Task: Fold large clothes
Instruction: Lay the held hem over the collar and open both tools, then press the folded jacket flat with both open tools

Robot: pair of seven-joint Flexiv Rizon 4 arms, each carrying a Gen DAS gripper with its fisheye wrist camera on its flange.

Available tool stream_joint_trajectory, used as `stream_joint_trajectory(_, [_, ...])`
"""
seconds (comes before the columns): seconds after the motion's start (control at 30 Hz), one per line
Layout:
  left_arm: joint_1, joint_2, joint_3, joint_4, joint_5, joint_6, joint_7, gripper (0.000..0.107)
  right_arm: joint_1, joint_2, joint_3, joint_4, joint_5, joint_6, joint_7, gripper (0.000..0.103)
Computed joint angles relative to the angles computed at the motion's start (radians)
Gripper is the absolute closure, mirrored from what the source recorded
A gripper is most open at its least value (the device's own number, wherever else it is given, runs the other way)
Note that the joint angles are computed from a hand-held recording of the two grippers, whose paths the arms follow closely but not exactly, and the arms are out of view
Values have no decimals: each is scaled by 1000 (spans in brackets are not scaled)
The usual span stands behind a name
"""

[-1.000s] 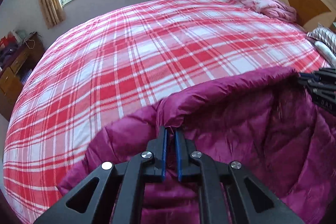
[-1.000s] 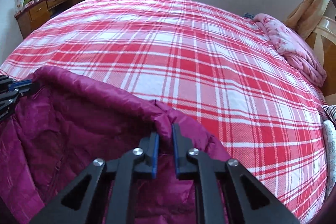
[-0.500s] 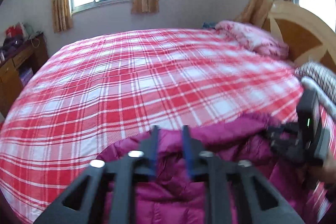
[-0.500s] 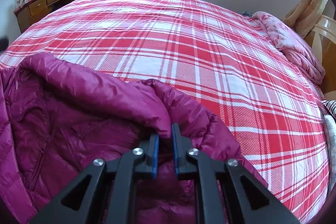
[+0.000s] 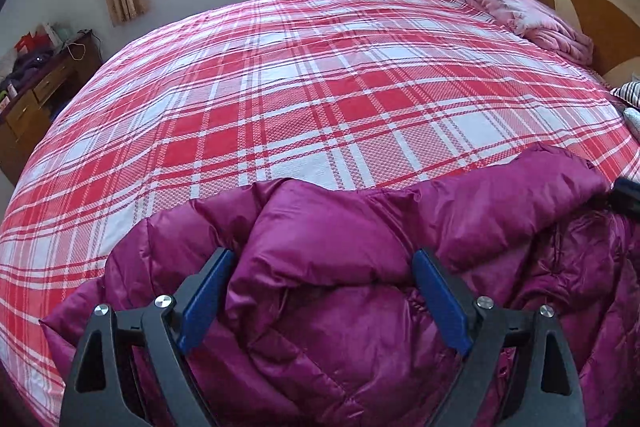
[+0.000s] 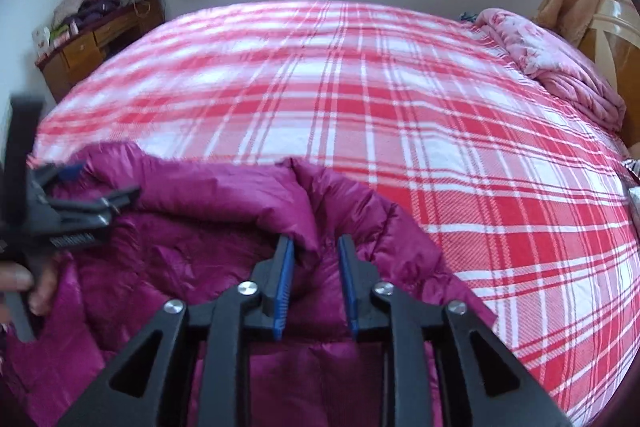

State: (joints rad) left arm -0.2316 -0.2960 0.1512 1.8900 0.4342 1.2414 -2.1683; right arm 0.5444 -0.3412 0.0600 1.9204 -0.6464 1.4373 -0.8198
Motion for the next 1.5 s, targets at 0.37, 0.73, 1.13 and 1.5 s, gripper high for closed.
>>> stream_joint_trajectory(0.37, [-30, 61, 38, 0, 100, 66, -121, 16, -18, -177, 141, -234, 186, -94, -131, 70])
stream_joint_trajectory(0.73, [19, -44, -38, -43, -34, 20, -17, 16, 30, -176, 73, -187, 239, -33, -153, 70])
stream_joint_trajectory(1.13, [-62, -86, 44, -80, -14, -7, -31, 15, 60, -203, 30, -178, 222, 8, -131, 69])
stream_joint_trajectory(1.5, [-56, -86, 37, -80, 0, -8, -47, 14, 124, -196, -55, -159, 143, 8, -63, 69])
